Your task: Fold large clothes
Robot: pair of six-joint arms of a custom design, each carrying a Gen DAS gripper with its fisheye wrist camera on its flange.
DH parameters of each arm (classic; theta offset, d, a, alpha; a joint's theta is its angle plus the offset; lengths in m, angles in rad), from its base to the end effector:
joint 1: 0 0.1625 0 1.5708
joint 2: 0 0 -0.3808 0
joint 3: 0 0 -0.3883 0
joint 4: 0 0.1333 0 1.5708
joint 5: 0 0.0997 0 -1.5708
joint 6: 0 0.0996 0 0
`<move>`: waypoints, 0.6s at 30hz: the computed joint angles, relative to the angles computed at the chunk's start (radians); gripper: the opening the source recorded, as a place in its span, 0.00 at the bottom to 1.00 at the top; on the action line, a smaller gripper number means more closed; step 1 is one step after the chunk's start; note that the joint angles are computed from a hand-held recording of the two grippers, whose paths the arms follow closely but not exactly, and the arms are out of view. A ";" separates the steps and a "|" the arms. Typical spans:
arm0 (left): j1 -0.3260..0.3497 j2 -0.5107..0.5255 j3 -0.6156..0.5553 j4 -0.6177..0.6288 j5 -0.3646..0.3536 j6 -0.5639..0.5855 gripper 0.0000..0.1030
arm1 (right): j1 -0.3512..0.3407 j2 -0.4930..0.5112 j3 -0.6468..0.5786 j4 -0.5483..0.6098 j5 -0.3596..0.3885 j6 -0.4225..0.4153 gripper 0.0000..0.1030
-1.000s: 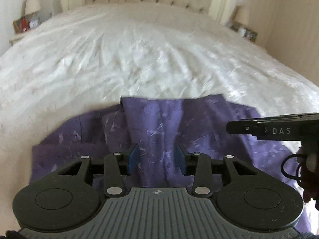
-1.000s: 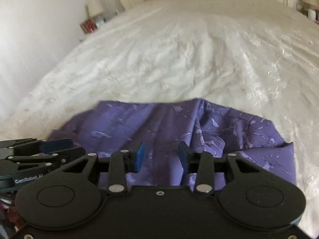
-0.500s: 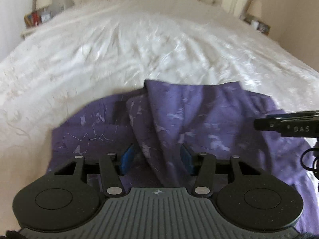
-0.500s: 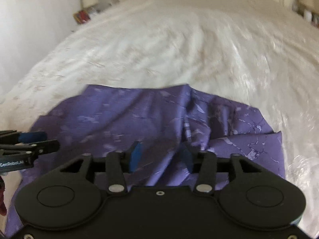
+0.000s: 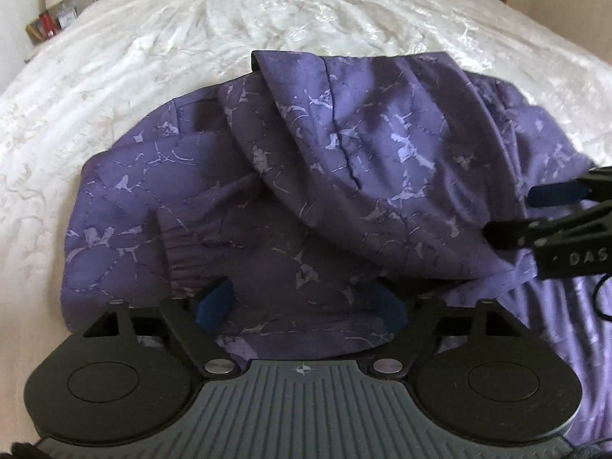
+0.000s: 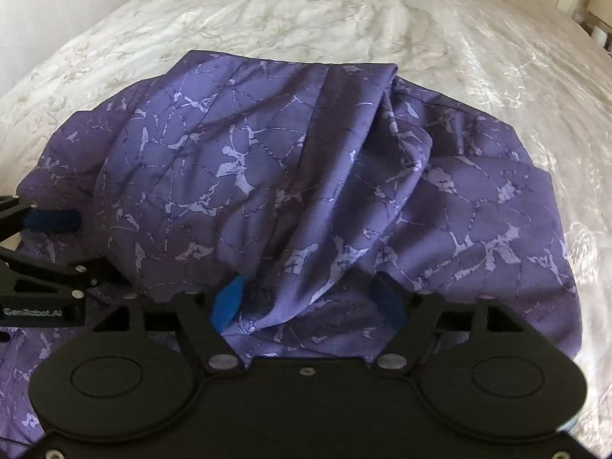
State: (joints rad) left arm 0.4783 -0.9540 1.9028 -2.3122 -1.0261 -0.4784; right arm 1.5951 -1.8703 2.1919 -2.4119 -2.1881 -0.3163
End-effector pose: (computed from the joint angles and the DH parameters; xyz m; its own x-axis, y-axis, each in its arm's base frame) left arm -0.3823 -0.4065 0.0537 -0.6653 0.5103 -0.5449 0.6336 0.7720 -0.0506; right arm 0.0849 -0.3810 0.3826 -0.7748 -0.0157 0.6320 -0.2758 0.9080 -0.3155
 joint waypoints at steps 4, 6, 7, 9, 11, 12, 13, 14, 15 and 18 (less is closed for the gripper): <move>-0.004 -0.071 0.046 -0.041 -0.034 -0.003 0.81 | 0.019 -0.037 -0.002 0.026 -0.010 0.065 0.77; -0.014 -0.120 0.080 -0.043 -0.052 -0.020 0.90 | 0.028 -0.090 0.014 0.047 -0.008 0.104 0.81; -0.019 -0.151 0.101 -0.036 -0.058 -0.032 0.94 | 0.034 -0.121 0.026 0.062 -0.009 0.124 0.81; -0.025 -0.205 0.139 -0.017 -0.063 -0.061 0.94 | 0.051 -0.176 0.045 0.108 -0.022 0.179 0.81; -0.028 -0.256 0.165 0.024 -0.068 -0.096 0.94 | 0.067 -0.230 0.065 0.165 -0.042 0.242 0.81; -0.029 -0.291 0.185 0.049 -0.072 -0.114 0.94 | 0.077 -0.258 0.075 0.198 -0.056 0.277 0.81; -0.026 -0.309 0.195 0.063 -0.075 -0.124 0.94 | 0.090 -0.288 0.085 0.238 -0.073 0.324 0.81; -0.025 -0.340 0.211 0.086 -0.081 -0.135 0.94 | 0.102 -0.316 0.093 0.277 -0.087 0.370 0.81; -0.023 -0.367 0.225 0.108 -0.087 -0.142 0.94 | 0.116 -0.346 0.099 0.321 -0.102 0.419 0.81; -0.029 -0.449 0.264 0.186 -0.102 -0.166 0.94 | 0.165 -0.430 0.111 0.470 -0.143 0.566 0.81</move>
State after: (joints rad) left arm 0.4491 -1.4035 2.1669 -2.1267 -1.1278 -0.6445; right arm 1.7600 -2.3003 2.3024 -1.9416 -2.3313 0.2496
